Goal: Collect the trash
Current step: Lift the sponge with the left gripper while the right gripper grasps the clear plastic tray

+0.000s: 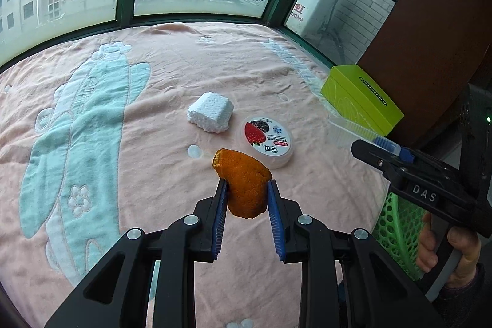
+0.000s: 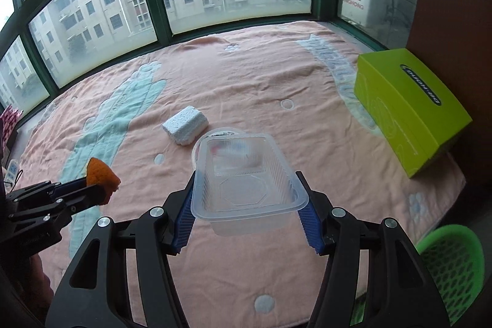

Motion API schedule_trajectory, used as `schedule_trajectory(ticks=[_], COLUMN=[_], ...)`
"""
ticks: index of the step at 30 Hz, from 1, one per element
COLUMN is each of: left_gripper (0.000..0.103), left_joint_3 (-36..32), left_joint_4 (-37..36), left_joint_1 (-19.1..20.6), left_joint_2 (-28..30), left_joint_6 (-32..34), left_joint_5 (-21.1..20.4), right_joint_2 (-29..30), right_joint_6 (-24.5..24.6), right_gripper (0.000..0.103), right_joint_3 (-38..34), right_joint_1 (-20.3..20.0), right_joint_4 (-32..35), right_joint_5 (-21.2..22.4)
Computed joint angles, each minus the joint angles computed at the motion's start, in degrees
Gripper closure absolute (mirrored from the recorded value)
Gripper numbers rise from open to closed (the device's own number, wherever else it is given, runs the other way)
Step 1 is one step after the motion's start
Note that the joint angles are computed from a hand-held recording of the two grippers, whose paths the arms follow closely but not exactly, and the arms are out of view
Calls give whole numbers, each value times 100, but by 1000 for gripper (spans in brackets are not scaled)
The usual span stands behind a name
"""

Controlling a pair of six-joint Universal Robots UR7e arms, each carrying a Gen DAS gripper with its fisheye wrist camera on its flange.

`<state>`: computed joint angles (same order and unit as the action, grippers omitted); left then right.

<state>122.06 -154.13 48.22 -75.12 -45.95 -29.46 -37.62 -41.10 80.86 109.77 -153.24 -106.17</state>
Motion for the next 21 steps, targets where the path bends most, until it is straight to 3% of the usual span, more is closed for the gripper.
schedule_trajectory(ticks=[21], left_gripper=[78], left_joint_3=[-309], left_joint_4=[-116], left_joint_1=[-578], left_joint_2=[491], left_joint_6=[191], left_joint_5=[108], right_joint_2=[-1529], right_joint_6=[263], right_gripper=[44], right_joint_3=[1713], right_joint_1=[-305], right_joint_4=[-1163], right_joint_5=[-141])
